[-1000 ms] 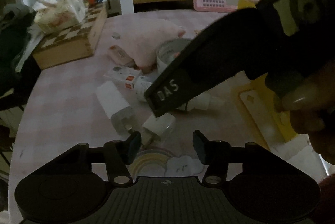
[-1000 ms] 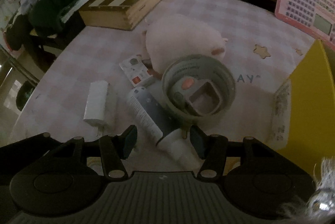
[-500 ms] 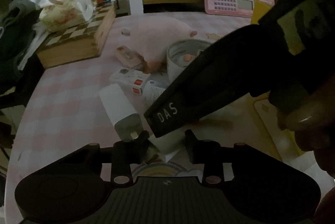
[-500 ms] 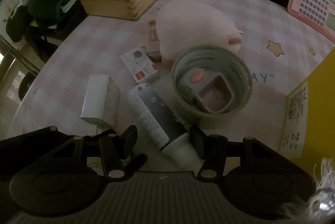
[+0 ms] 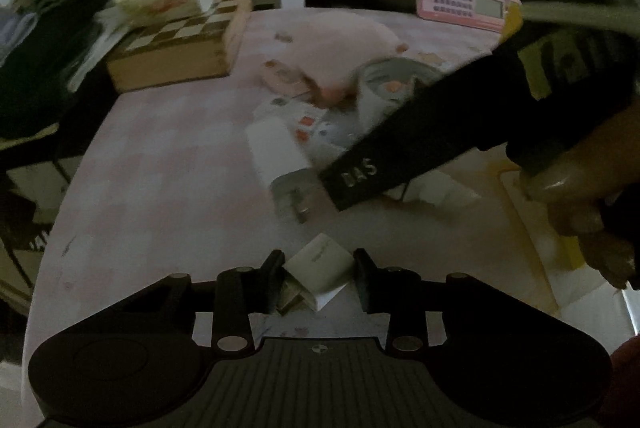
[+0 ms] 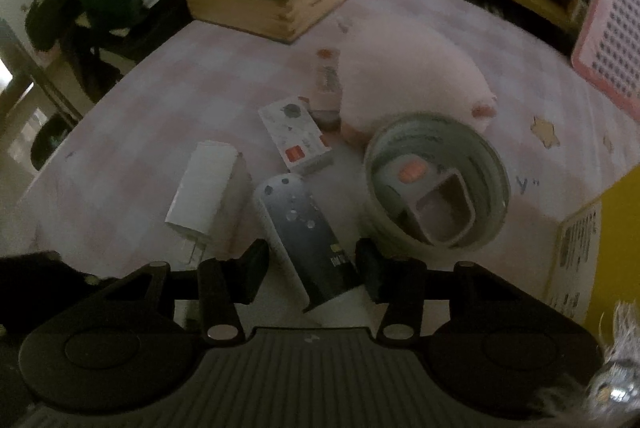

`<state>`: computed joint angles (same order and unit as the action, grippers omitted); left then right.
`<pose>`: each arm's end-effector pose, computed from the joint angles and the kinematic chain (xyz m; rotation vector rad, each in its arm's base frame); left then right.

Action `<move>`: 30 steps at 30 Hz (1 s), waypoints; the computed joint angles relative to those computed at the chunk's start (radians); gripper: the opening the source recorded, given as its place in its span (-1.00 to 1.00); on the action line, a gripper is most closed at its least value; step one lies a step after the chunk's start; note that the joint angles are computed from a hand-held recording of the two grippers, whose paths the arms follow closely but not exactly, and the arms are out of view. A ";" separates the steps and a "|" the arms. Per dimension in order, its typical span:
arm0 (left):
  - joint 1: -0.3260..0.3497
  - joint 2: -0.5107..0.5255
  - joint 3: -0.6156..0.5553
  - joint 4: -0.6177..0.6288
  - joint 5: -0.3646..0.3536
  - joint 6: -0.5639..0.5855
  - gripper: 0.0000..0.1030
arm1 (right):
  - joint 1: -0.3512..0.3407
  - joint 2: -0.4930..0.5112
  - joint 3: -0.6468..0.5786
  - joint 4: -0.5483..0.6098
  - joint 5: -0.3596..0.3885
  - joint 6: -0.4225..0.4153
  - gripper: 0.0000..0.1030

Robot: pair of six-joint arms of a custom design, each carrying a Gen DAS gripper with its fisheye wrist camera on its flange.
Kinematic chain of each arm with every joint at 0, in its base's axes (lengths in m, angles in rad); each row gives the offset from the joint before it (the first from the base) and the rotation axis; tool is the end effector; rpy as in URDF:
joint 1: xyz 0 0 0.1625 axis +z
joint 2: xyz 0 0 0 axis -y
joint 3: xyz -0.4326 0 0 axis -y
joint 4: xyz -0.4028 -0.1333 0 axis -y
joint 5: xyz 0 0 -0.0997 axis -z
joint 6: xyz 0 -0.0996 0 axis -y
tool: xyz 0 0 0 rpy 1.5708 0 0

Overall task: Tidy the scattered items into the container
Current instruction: 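Grasp the white cream tube with the right gripper while the left grasps a white cube, then lift both held items and carry them over the yellow box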

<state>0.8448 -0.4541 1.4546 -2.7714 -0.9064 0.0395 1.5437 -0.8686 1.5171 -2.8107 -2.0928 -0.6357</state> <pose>-0.3321 -0.6674 -0.0438 0.8636 2.3796 -0.5329 0.0638 -0.7333 0.2334 0.5379 -2.3709 0.4874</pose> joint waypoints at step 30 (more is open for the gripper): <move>-0.045 -0.190 0.237 -0.236 -0.057 0.069 -0.32 | 0.048 -0.254 0.312 -0.141 0.099 0.144 -0.39</move>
<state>0.7993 -0.6445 1.6921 -3.0070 -0.9632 0.1083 1.5914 -1.1222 1.8289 -2.9516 -1.9941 -0.4917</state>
